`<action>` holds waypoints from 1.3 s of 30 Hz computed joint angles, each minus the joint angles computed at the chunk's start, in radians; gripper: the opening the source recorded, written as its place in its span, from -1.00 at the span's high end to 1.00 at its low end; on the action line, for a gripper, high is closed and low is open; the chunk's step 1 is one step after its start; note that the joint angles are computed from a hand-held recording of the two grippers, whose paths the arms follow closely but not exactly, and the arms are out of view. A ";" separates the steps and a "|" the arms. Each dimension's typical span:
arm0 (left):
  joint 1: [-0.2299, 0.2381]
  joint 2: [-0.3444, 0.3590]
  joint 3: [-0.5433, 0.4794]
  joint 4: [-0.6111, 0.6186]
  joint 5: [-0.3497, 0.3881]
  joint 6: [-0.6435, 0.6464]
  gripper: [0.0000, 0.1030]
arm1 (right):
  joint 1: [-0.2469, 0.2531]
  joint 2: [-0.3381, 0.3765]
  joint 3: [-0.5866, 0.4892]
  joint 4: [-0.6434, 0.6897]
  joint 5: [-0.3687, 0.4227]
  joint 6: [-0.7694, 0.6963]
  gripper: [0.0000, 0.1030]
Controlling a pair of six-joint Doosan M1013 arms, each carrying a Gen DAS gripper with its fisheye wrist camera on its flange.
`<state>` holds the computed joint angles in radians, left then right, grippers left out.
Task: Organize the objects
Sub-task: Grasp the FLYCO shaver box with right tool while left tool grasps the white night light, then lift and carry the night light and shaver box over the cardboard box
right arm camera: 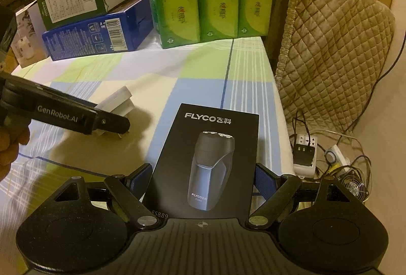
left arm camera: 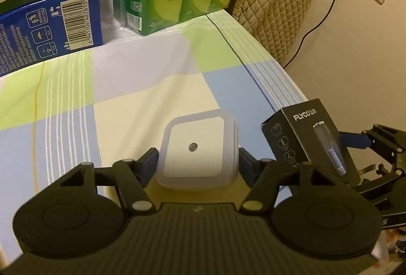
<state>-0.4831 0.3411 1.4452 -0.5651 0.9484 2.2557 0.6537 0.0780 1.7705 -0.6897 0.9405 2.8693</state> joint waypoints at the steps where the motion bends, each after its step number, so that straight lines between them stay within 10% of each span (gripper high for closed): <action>1: -0.001 -0.003 0.001 0.008 0.007 -0.004 -0.21 | 0.001 0.002 -0.001 -0.002 0.003 0.001 -0.59; 15: 0.028 -0.124 0.085 0.098 0.022 -0.134 -0.20 | 0.076 -0.010 -0.039 0.029 0.069 0.045 -0.58; 39: 0.179 -0.516 0.274 0.056 0.047 -0.113 -0.20 | 0.400 -0.018 -0.241 -0.088 0.364 0.186 -0.58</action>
<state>-0.3038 -0.1748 1.7188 -0.5093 0.9952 2.1429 1.0536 0.0602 1.5300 -0.7778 1.3049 3.0550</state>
